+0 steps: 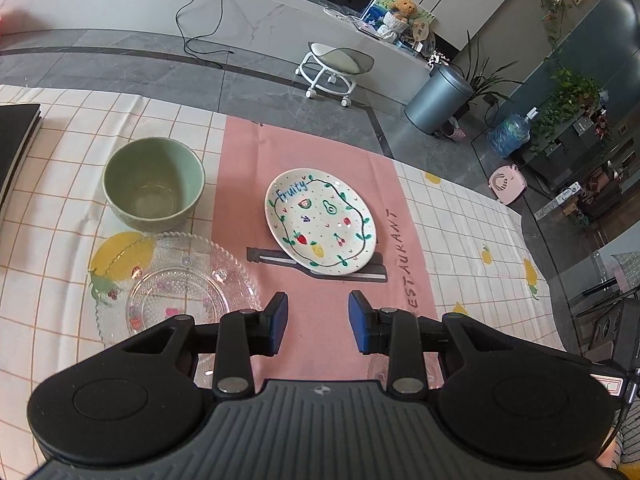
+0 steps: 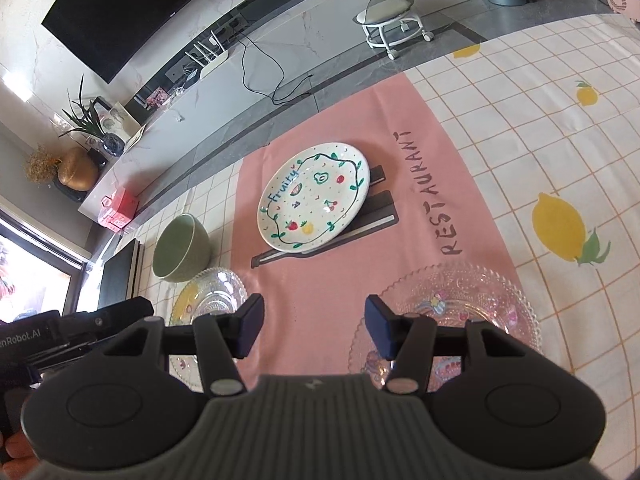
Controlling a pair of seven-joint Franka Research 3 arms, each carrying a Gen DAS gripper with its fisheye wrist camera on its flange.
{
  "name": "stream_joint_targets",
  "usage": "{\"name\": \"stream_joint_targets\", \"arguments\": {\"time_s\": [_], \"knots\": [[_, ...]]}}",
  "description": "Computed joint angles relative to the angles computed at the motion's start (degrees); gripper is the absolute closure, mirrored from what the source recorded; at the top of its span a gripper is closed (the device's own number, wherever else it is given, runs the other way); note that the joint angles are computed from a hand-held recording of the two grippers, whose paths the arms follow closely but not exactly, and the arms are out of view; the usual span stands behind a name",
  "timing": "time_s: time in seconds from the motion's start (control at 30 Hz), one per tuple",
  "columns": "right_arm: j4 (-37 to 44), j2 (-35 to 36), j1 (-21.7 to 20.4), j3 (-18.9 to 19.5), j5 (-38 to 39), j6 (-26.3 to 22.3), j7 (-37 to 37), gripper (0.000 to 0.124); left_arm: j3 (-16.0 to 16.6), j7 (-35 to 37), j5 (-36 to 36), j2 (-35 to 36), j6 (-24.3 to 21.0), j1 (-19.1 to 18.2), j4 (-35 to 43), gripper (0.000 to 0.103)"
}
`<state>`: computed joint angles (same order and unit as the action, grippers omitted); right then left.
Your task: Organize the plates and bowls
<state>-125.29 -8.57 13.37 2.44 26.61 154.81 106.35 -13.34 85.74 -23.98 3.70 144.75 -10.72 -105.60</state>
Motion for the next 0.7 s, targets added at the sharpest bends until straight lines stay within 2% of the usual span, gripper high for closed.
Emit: {"name": "stream_joint_targets", "arguments": {"time_s": [0.2,0.37,0.53,0.7], "knots": [[6.66,8.10,-0.01,-1.03,8.29,-2.06,-5.82,0.075,-0.84,-0.20,1.47,7.68,0.39,1.04,6.60,0.066],[11.05,12.66,-1.24,-0.68,6.63,-0.96,-5.47,0.075,-2.54,0.11,2.28,14.75,-1.35,2.26,14.00,0.066],[14.84,17.05,-2.82,-0.67,6.70,-0.25,-5.01,0.076,-3.46,-2.47,4.69,20.28,-0.85,2.68,19.15,0.066],[17.25,20.20,-5.21,0.29,12.62,-1.05,-7.97,0.078,-4.19,-5.71,6.20,24.81,-1.23,3.17,23.20,0.066]]}}
